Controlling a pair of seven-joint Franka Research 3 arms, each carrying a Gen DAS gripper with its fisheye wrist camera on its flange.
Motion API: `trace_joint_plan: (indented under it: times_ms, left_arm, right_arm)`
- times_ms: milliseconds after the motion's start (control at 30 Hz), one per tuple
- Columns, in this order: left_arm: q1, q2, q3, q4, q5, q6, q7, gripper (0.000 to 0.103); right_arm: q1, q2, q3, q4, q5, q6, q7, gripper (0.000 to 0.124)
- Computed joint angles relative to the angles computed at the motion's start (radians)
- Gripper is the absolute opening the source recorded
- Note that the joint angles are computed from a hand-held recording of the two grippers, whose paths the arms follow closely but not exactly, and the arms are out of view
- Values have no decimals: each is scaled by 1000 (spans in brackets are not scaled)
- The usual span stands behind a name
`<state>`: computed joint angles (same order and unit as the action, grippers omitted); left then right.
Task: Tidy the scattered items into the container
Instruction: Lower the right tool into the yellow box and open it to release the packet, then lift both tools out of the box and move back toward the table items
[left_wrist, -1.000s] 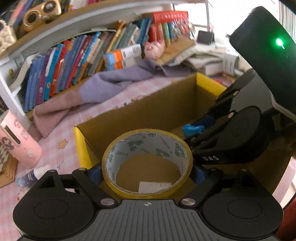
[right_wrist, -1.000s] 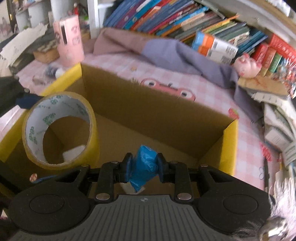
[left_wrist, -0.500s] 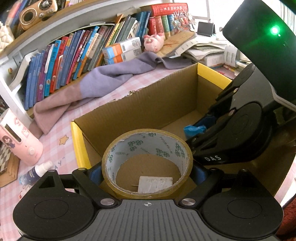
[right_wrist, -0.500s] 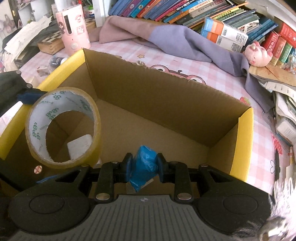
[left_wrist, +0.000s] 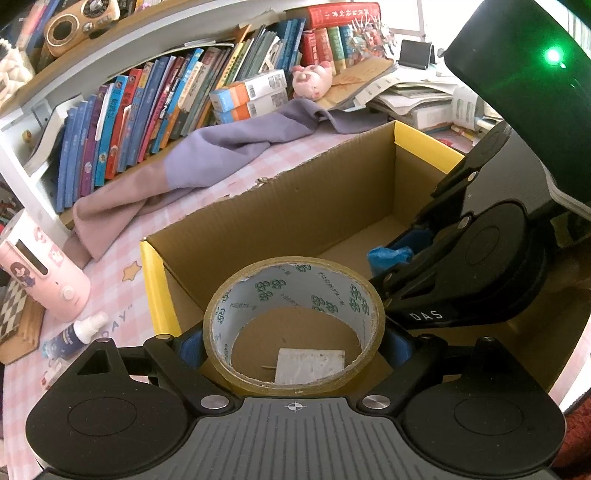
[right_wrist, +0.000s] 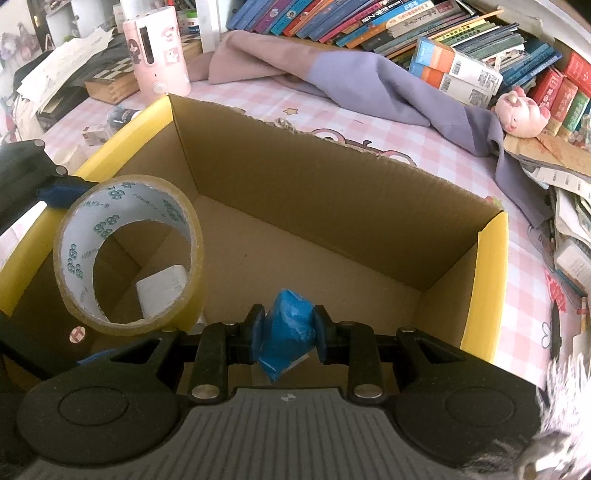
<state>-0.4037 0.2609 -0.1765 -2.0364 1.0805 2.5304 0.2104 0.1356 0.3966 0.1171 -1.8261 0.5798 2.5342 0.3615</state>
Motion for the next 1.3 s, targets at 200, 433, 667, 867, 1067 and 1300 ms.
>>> trace_joint_plan:
  times_ms: [200,433,667,867,1067,1300]
  left_arm:
    - [-3,3,0,5,1,-11,-3,93]
    - [-11,0,3,5,32,-27,-31,94]
    - [-10,-26,-1,-20,95,-14,-89,96]
    - [-11,-75,-15,-60,172,-36,-163,97]
    - [2,-146,-40,-119,286,-44,-305,97]
    - [15,-245,-86,-208,437,-108,-524,97]
  right_arm:
    - [-5,-2,6,-5,13,9,-17,27]
    - [-7,-12,12,-23,45,46,-38,32]
    - [-23,-44,23,-55,113,77,-92,43]
    - [-35,-96,39,-113,236,125,-160,51]
    - [-35,-172,49,-188,460,201,-283,60]
    - [6,-273,20,-272,795,263,-467,60]
